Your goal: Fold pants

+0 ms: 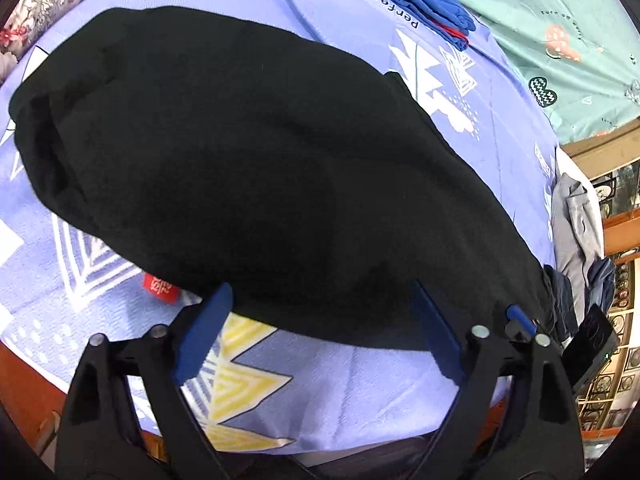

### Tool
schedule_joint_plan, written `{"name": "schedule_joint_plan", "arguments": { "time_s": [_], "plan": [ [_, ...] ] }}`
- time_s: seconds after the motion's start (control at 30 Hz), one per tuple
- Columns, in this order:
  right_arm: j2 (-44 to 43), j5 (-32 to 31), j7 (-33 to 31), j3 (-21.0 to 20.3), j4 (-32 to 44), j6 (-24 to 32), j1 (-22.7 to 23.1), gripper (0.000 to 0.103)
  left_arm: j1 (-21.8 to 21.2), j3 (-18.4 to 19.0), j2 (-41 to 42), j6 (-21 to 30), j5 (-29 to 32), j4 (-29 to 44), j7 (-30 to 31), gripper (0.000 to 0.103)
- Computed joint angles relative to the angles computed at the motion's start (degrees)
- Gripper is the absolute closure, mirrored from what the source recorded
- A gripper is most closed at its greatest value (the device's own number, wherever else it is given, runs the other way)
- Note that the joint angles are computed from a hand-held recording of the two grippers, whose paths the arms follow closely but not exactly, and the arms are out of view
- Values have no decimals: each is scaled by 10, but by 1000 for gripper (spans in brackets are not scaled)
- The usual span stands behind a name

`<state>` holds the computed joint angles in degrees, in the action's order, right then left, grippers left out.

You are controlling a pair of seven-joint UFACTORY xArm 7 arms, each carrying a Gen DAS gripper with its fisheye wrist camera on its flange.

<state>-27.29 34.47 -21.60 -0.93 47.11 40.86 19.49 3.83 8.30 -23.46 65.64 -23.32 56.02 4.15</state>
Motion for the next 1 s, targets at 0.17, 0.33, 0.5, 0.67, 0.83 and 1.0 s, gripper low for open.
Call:
{"name": "schedule_joint_plan", "arguments": {
  "time_s": [0.17, 0.33, 0.5, 0.67, 0.83, 1.0],
  "plan": [
    [-3, 5, -6, -4, 0, -3, 2, 64, 0, -7, 14, -9, -4, 5, -22, 22],
    [-1, 7, -5, -3, 2, -5, 3, 64, -1, -13, 31, -28, -2, 14, -37, 22],
    [4, -9, 2, 3, 6, -2, -1, 63, 4, -30, 12, -66, 49, -1, -62, 87],
    [8, -20, 10, 10, 6, -5, -1, 57, 3, -13, -11, -79, 41, -7, -61, 93],
    [8, -21, 12, 10, 4, -7, 2, 57, -12, -5, -14, -70, 28, -2, -40, 91],
    [2, -24, 18, 12, -1, -10, 2, 56, -14, 19, 19, -48, -38, -7, -27, 91]
  ]
}}
